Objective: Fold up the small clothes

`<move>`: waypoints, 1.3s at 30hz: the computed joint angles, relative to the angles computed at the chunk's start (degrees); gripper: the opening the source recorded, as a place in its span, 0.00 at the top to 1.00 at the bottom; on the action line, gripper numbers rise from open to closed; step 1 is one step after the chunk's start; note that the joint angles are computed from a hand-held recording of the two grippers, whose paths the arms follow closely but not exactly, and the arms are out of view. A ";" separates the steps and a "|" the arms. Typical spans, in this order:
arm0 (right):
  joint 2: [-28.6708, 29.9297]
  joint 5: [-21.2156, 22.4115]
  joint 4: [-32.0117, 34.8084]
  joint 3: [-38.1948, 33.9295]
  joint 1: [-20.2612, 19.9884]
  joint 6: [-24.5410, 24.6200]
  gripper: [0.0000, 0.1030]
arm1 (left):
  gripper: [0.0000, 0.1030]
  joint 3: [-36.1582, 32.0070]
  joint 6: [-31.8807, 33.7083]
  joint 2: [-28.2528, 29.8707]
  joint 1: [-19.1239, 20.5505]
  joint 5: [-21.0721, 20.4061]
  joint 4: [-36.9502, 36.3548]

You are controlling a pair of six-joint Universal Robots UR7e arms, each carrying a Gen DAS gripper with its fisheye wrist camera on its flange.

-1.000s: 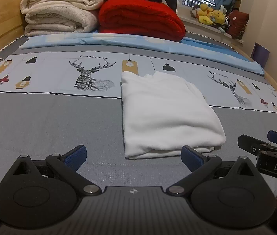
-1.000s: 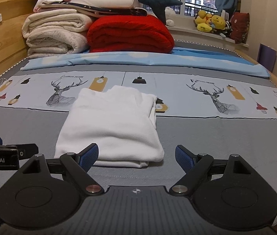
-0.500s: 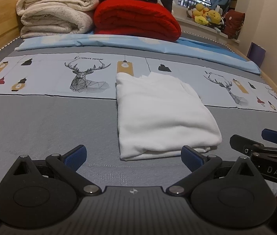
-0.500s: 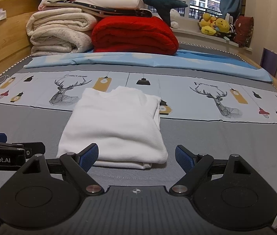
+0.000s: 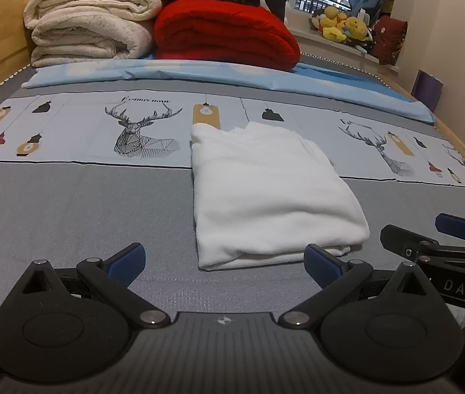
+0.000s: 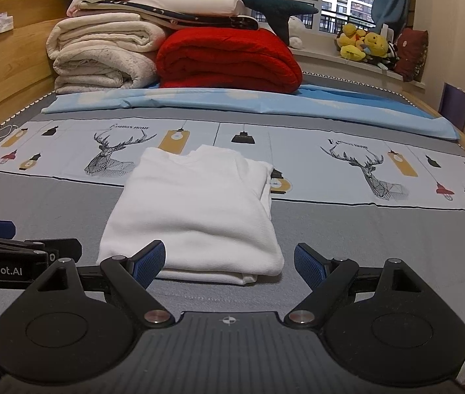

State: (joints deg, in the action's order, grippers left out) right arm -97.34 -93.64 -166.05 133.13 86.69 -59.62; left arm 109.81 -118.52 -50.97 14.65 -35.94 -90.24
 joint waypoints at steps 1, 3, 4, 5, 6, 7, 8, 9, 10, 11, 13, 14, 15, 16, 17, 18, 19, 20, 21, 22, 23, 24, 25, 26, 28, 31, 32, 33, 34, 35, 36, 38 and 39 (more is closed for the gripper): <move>0.00 0.00 0.00 0.00 0.00 0.00 0.16 | 0.00 -0.03 0.04 0.03 -0.03 0.02 0.01; 0.00 0.06 -0.04 0.04 0.00 0.00 0.16 | 0.00 -0.05 0.23 0.01 0.01 0.10 -0.06; 0.02 -0.01 -0.04 0.01 0.02 0.00 0.16 | 0.00 -0.07 0.31 0.02 0.05 0.10 -0.12; -0.06 0.06 0.03 0.05 -0.02 -0.11 0.16 | 0.00 -0.08 0.29 0.03 0.04 0.12 -0.12; -0.16 0.11 0.12 0.10 -0.03 -0.20 0.16 | 0.00 -0.08 0.29 0.03 0.04 0.12 -0.12; -0.17 0.11 0.18 0.09 0.00 -0.25 0.16 | 0.00 -0.10 0.31 0.06 0.05 0.11 -0.10; -0.16 0.10 0.18 0.07 0.04 -0.28 0.16 | 0.00 -0.11 0.39 0.07 0.06 0.12 -0.19; -0.16 0.07 0.19 0.08 0.05 -0.23 0.16 | 0.00 -0.04 0.50 0.05 0.07 0.15 -0.34; -0.16 0.07 0.19 0.08 0.05 -0.23 0.16 | 0.00 0.06 0.68 0.03 0.06 0.18 -0.58; -0.17 0.11 0.23 0.08 0.06 -0.18 0.16 | 0.00 0.14 0.82 0.02 0.05 0.23 -0.74; -0.17 0.11 0.18 0.10 0.04 -0.24 0.16 | 0.00 0.15 0.99 0.07 0.09 0.32 -0.86; -0.17 0.11 0.18 0.10 0.04 -0.24 0.16 | 0.00 0.29 1.06 -0.02 0.09 0.33 -1.02; -0.17 0.06 0.22 0.09 0.07 -0.22 0.16 | 0.00 0.31 1.08 -0.01 0.11 0.34 -1.10; -0.16 0.07 0.17 0.10 0.08 -0.21 0.16 | 0.00 0.36 1.06 -0.05 0.09 0.32 -1.07; -0.14 0.05 0.12 0.13 0.12 -0.22 0.16 | 0.00 0.39 1.12 -0.07 0.08 0.34 -1.10; -0.15 0.03 0.11 0.13 0.11 -0.18 0.16 | 0.00 0.49 1.25 -0.12 0.07 0.39 -1.23; -0.15 0.03 0.11 0.13 0.11 -0.18 0.16 | 0.00 0.54 1.37 -0.13 0.08 0.42 -1.31; -0.15 0.02 0.10 0.14 0.12 -0.13 0.16 | 0.00 0.56 1.44 -0.16 0.08 0.45 -1.34; -0.16 0.00 0.15 0.13 0.12 -0.16 0.16 | 0.00 0.59 1.48 -0.15 0.11 0.48 -1.40; -0.16 0.00 0.15 0.13 0.12 -0.16 0.16 | 0.00 0.60 1.47 -0.14 0.13 0.49 -1.45; -0.16 0.02 0.13 0.14 0.13 -0.18 0.16 | 0.00 0.59 1.48 -0.14 0.12 0.48 -1.47; -0.15 0.00 0.07 0.16 0.15 -0.17 0.16 | 0.00 0.56 1.45 -0.09 0.11 0.50 -1.47; -0.14 -0.04 0.05 0.17 0.17 -0.14 0.16 | 0.00 0.56 1.45 -0.09 0.11 0.50 -1.47; -0.14 -0.07 0.08 0.17 0.19 -0.10 0.16 | 0.00 0.59 1.57 -0.10 0.12 0.57 -1.52; -0.15 -0.02 0.05 0.20 0.20 -0.06 0.16 | 0.00 0.54 1.81 0.01 0.12 0.58 -1.67; -0.14 -0.05 -0.02 0.23 0.20 -0.11 0.16 | 0.00 0.40 2.04 0.17 0.13 0.67 -1.75; -0.14 -0.07 0.02 0.21 0.20 -0.09 0.16 | 0.00 0.40 2.07 0.19 0.13 0.71 -1.79; -0.14 -0.10 0.06 0.20 0.22 -0.08 0.16 | 0.00 0.38 2.05 0.22 0.10 0.71 -1.78; -0.16 -0.10 0.05 0.22 0.24 -0.08 0.16 | 0.00 0.40 2.05 0.18 0.08 0.69 -1.76; -0.18 -0.02 0.17 0.18 0.20 -0.18 0.16 | 0.00 0.40 2.12 0.20 0.08 0.73 -1.81; -0.18 -0.03 0.15 0.19 0.21 -0.18 0.16 | 0.00 0.42 2.21 0.21 0.06 0.79 -1.84; -0.16 -0.09 0.09 0.23 0.26 -0.08 0.16 | 0.00 0.43 2.42 0.23 -0.01 1.00 -1.77; -0.18 -0.06 0.14 0.21 0.22 -0.10 0.16 | 0.00 0.41 2.48 0.25 -0.02 1.03 -1.76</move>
